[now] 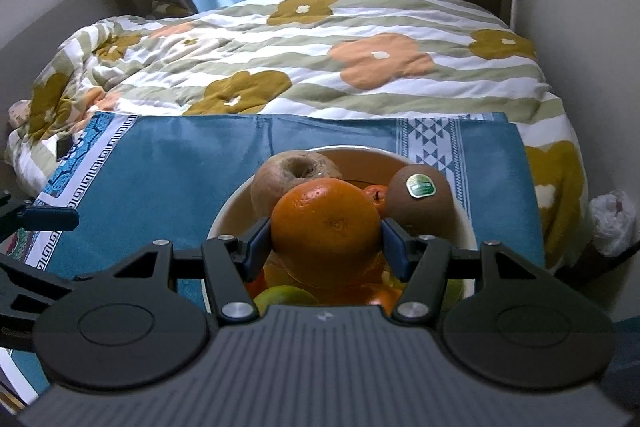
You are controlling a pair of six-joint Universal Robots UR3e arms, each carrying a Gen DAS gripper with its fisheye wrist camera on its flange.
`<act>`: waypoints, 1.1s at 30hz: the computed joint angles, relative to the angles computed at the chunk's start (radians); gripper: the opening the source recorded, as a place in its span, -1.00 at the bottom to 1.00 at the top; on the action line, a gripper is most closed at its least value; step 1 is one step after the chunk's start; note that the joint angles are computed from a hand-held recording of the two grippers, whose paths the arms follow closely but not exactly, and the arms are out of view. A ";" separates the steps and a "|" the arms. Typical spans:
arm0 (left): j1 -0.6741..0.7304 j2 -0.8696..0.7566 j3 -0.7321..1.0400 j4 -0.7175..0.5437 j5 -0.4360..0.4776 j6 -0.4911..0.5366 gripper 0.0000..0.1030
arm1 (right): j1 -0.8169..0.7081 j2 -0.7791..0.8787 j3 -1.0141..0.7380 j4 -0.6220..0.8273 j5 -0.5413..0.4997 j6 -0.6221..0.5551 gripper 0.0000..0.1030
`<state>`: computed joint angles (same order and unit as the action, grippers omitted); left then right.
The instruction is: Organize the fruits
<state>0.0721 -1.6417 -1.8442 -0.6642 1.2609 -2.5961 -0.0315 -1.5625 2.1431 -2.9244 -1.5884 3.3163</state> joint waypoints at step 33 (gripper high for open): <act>0.416 0.591 -0.147 -0.361 -0.289 0.169 0.87 | 0.293 -0.317 -0.116 0.335 -0.291 0.176 1.00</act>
